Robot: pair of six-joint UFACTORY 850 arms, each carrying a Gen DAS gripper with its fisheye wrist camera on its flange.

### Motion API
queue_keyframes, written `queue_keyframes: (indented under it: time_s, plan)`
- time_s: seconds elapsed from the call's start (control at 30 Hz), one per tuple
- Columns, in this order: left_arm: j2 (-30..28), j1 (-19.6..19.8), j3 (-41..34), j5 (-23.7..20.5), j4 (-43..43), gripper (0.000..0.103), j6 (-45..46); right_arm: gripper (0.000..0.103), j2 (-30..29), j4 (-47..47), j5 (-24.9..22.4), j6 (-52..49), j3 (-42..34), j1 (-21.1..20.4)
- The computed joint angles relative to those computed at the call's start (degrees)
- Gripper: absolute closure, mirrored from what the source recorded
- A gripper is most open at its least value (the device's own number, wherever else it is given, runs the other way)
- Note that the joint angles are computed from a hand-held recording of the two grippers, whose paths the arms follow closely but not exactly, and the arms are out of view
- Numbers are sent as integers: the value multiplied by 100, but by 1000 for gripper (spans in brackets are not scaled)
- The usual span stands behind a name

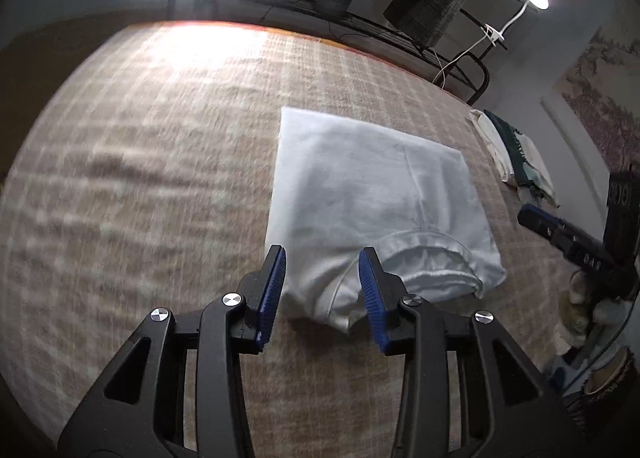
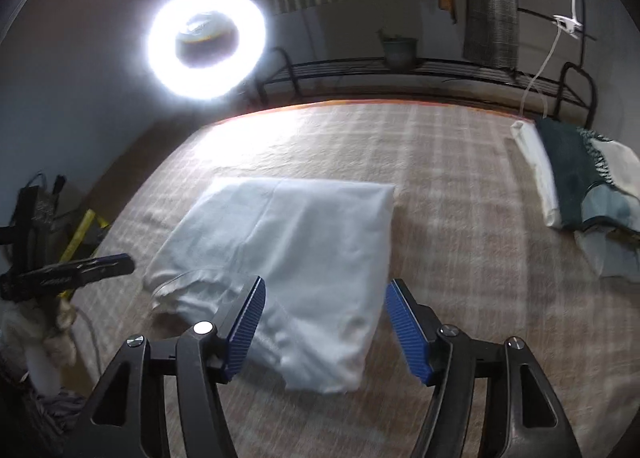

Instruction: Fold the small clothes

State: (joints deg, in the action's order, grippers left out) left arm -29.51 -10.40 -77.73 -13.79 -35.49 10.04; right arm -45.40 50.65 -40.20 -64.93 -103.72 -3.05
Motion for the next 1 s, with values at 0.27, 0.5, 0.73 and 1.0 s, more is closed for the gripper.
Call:
queue_keyframes:
  time_s: [0.27, 0.5, 0.73, 1.0]
  plan:
    - [-1114, -170, -1634, -299, 1655, 66, -1358, 77, -941, -161, -577, 662, -1505, 281]
    - [-1566, -118, -1872, -406, 1953, 66, -1542, 77, -1883, -1058, -820, 1570, -2645, 471]
    - [-1481, -42, -2092, -488, 1310, 66, -1138, 78, -2106, -1317, -985, 1479, -3001, 435]
    - [-2345, -134, -3486, -951, 2379, 66, -2398, 77, -2573, -1014, -1144, 1940, -4009, 454]
